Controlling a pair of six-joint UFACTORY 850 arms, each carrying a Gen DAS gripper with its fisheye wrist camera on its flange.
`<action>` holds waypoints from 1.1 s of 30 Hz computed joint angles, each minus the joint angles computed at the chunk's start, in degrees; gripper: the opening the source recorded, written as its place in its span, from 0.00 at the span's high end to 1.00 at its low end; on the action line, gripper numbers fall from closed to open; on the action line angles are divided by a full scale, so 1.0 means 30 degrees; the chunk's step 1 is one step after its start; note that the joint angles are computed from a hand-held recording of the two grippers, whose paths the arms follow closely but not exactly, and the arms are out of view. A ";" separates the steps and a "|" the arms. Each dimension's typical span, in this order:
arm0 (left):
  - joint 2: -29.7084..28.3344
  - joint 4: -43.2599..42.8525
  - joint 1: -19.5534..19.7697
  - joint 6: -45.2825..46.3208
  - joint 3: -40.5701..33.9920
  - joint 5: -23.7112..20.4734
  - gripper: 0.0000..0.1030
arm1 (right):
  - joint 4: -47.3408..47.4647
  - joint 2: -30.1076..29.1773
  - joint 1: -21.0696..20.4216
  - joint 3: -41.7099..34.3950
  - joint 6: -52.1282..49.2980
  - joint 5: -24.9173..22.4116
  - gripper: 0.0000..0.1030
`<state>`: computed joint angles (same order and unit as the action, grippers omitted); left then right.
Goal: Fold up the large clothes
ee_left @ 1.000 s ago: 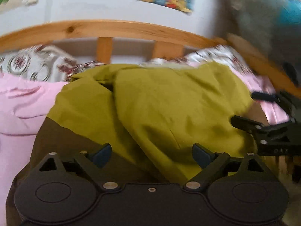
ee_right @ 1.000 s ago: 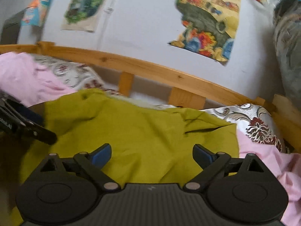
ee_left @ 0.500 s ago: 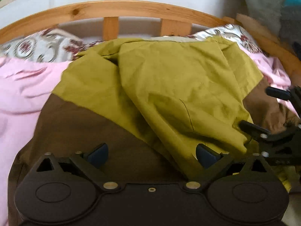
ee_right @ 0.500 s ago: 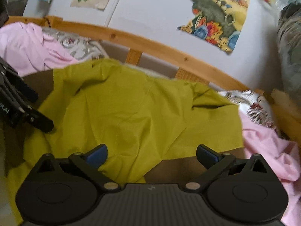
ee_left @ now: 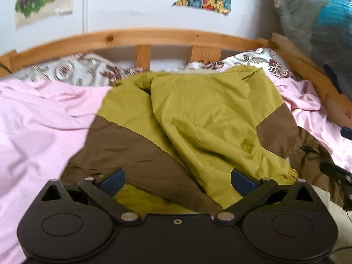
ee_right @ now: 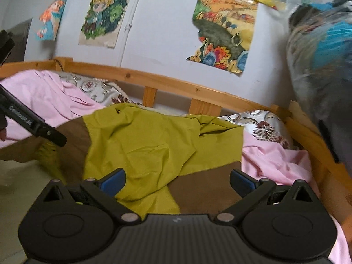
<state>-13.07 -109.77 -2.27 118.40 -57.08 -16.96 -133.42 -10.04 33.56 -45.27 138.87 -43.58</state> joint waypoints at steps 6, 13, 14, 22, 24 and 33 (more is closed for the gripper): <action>0.3064 -0.2644 0.0384 0.2352 0.3026 -0.0406 0.01 | 0.3451 0.3080 0.2655 0.2604 -0.1927 -0.0293 0.00; 0.5477 0.2839 0.1858 -0.0489 0.6532 -0.1644 0.01 | 0.9547 0.4956 0.6418 0.4102 -0.9154 0.0624 0.00; 0.5655 0.3612 0.2226 -0.0840 0.6926 -0.2080 0.01 | 1.0328 0.4908 0.6758 0.4081 -1.0178 0.0670 0.00; 0.6159 0.6532 0.4360 -0.1040 0.8957 -0.5127 0.01 | 1.4740 0.3100 0.7378 0.3021 -1.5268 0.3137 0.00; 0.6248 0.7138 0.4402 -0.0679 0.9148 -0.5377 0.01 | 1.5045 0.2126 0.7482 0.2608 -1.6425 0.3206 0.00; 0.6516 0.8885 0.3703 0.0288 0.9463 -0.5331 0.01 | 1.4301 -0.1247 0.8194 0.1439 -1.7192 -0.0297 0.00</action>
<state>6.48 -83.11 8.83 119.26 -28.69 -32.96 -90.51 -13.78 58.14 -40.95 87.30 -44.47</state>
